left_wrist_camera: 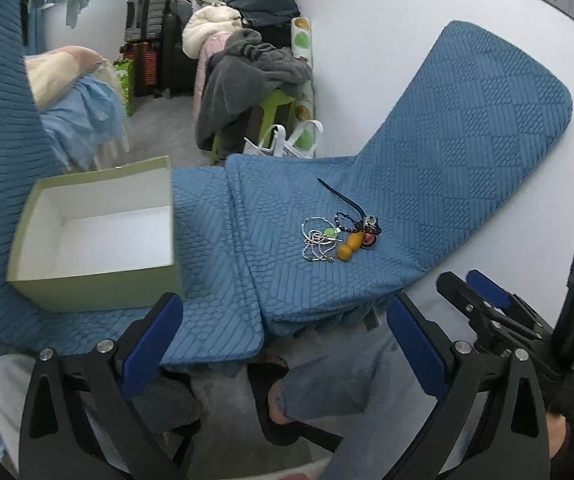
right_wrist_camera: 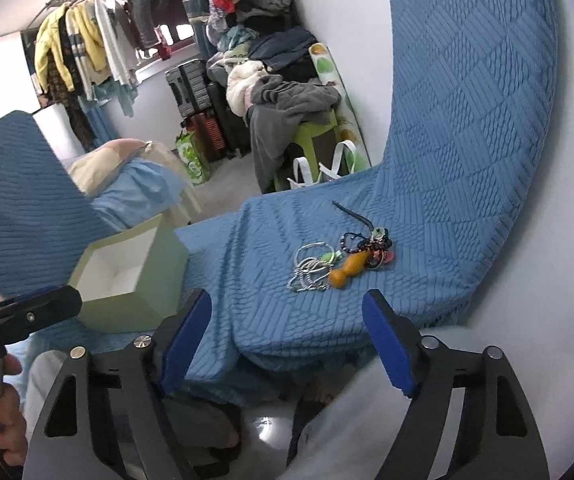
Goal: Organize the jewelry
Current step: 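Move both tools toward the jewelry pile and lower the right gripper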
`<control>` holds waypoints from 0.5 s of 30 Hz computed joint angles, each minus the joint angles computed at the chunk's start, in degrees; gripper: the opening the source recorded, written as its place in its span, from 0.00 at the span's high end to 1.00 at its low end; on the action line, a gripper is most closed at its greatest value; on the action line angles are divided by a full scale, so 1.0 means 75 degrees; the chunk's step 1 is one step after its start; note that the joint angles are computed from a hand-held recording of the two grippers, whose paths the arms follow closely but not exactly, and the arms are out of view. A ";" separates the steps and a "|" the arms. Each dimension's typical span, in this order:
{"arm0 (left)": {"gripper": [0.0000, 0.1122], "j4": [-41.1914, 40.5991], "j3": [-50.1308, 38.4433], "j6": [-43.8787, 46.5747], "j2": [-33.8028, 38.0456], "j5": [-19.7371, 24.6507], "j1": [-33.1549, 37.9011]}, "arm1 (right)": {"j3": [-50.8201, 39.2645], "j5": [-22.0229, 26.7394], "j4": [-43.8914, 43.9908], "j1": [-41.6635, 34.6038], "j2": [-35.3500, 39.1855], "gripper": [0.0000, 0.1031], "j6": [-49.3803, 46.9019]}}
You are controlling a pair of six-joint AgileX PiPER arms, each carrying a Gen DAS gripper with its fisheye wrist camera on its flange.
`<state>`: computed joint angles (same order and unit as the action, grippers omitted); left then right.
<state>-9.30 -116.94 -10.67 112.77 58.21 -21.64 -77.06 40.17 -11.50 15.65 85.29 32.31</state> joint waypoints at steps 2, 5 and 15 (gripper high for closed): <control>0.16 -0.0177 -0.0145 0.0113 0.0300 -0.0087 0.0019 | 0.0244 -0.0528 0.0220 -0.0263 0.0200 0.38 -0.0267; 0.19 -0.0432 -0.0494 0.0328 0.0802 -0.0172 0.0037 | 0.0400 -0.1138 0.0458 -0.0596 0.0600 0.45 -0.0542; 0.32 -0.1360 -0.3603 0.0666 0.3515 0.0525 -0.0001 | -0.0128 -0.1965 0.3177 -0.1776 0.2438 0.54 -0.3165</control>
<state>-19.50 -143.96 -5.67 139.13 62.15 -21.65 -78.02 25.43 12.33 2.33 103.58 8.56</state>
